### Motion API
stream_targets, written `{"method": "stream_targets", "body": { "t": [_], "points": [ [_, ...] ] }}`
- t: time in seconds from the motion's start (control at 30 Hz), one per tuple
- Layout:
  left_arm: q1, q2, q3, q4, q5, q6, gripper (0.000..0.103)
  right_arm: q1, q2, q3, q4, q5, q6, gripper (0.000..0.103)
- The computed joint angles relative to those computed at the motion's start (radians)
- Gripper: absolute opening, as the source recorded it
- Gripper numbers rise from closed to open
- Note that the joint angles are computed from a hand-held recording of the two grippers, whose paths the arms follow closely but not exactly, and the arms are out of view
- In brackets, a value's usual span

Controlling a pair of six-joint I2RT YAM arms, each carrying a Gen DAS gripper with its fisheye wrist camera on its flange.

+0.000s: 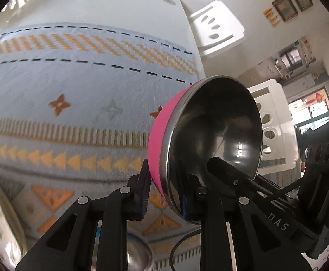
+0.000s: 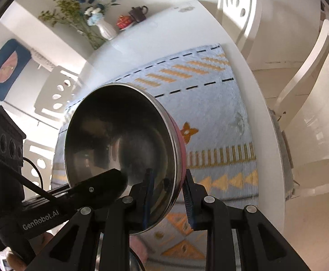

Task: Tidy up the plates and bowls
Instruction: 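Carry the pink steel bowl over the nested bowls and lower it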

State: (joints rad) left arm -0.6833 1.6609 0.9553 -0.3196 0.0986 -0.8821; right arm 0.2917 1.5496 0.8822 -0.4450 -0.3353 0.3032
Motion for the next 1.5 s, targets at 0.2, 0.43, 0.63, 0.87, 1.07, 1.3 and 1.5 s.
{"method": "stream_targets", "body": {
  "t": [0.2,0.43,0.63,0.87,1.07,1.3,1.5],
  "points": [
    [-0.118,-0.231,-0.138,-0.05,-0.125,-0.141,0.019,0.108,-0.201,-0.073,-0.072,0.03,0.034,0.024],
    [-0.269,-0.484,-0.31,-0.101,-0.23,-0.335,0.019,0.272,-0.376,-0.158,-0.119,0.066,0.126,0.024],
    [-0.398,-0.616,-0.416,-0.141,-0.295,-0.491,0.019,0.441,-0.434,-0.212,-0.128,0.138,0.243,0.024],
    [-0.529,-0.723,-0.508,-0.171,-0.334,-0.587,0.019,0.614,-0.492,-0.273,-0.131,0.23,0.433,0.024],
    [-0.69,-0.723,-0.575,-0.14,-0.398,-0.696,0.019,0.798,-0.502,-0.343,-0.117,0.339,0.63,0.024],
    [-0.626,-0.718,-0.626,-0.064,-0.339,-0.647,0.019,0.825,-0.475,-0.417,-0.045,0.315,0.735,0.024],
    [-0.517,-0.587,-0.56,-0.071,-0.294,-0.586,0.019,0.708,-0.394,-0.416,0.025,0.208,0.668,0.024]
  ]
}}
